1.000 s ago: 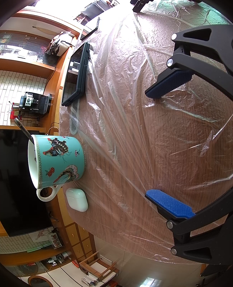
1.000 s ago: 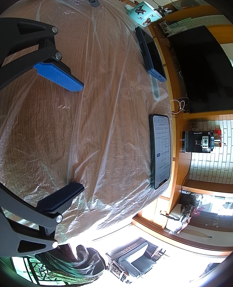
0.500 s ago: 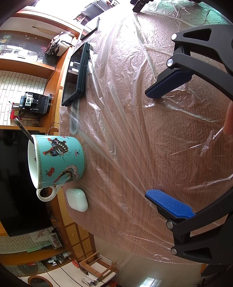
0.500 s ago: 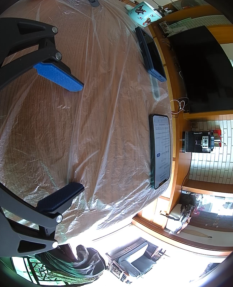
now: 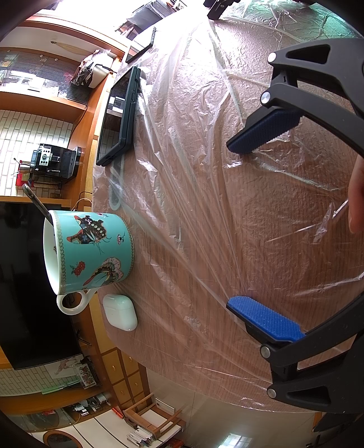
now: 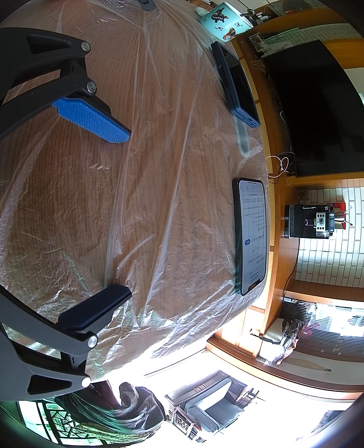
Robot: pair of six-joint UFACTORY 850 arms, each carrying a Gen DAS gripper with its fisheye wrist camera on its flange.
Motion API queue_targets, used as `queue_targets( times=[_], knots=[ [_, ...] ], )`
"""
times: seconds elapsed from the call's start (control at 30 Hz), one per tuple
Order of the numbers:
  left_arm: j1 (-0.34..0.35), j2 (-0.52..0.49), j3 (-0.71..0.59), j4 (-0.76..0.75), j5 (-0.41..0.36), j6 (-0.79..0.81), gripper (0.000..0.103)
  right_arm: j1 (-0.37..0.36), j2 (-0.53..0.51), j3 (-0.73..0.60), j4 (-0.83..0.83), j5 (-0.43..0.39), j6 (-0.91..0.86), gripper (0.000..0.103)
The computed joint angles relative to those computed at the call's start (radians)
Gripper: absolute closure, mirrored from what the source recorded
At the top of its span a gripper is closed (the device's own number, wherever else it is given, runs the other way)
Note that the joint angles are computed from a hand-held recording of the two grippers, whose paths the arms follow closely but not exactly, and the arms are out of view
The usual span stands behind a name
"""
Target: Collect trash
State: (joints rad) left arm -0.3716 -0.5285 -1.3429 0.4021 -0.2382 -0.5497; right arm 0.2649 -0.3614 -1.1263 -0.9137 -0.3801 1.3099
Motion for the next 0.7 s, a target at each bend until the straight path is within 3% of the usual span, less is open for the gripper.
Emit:
queue_targets(
  times=[0.7],
  knots=[
    [0.0, -0.008, -0.01, -0.01, -0.002, 0.012, 0.001, 0.0, 0.0, 0.0, -0.001, 0.0, 0.001, 0.004]
  ],
)
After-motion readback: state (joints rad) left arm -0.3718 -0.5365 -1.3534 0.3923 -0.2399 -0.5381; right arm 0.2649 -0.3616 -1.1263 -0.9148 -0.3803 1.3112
